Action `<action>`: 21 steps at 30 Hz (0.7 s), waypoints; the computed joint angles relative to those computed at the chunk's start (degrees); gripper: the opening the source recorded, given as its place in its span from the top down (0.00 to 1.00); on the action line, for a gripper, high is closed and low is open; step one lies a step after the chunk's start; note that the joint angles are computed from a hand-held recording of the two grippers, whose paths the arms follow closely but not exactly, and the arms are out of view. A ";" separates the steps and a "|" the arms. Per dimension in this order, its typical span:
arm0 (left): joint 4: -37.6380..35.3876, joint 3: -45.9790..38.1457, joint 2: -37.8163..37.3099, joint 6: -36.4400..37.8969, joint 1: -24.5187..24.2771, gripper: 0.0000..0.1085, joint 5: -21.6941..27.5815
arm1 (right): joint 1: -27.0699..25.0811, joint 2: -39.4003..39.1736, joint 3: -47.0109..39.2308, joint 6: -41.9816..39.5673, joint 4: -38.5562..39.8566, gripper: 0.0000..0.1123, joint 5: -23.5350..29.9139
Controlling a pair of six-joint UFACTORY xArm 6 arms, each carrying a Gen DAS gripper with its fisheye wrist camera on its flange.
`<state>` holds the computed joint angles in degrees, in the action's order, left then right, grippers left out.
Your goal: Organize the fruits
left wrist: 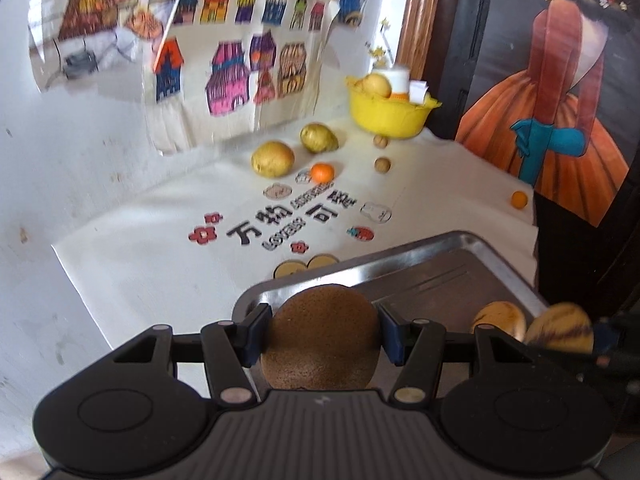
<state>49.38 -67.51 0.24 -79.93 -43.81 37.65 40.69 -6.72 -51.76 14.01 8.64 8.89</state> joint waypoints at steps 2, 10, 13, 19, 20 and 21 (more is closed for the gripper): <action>-1.02 -0.43 1.21 1.03 0.83 0.44 -0.94 | -0.01 1.43 -0.74 0.02 -0.33 0.54 0.72; -2.20 -3.92 5.42 3.88 2.46 0.44 -2.70 | -0.18 6.22 -3.92 0.50 -2.88 0.54 3.49; -3.72 -4.76 6.80 5.70 2.43 0.44 -2.56 | -0.15 7.20 -4.70 -0.37 -2.17 0.54 4.16; -4.33 -5.64 8.33 6.58 2.64 0.44 -1.83 | -0.19 8.44 -5.63 -1.76 -1.08 0.54 4.66; -4.50 -5.76 8.52 6.76 2.72 0.44 -1.68 | -0.24 8.64 -5.73 -1.86 -1.05 0.54 4.77; -4.73 -5.95 8.74 6.95 2.80 0.44 -1.45 | -0.24 8.84 -5.84 -2.15 -0.69 0.54 4.87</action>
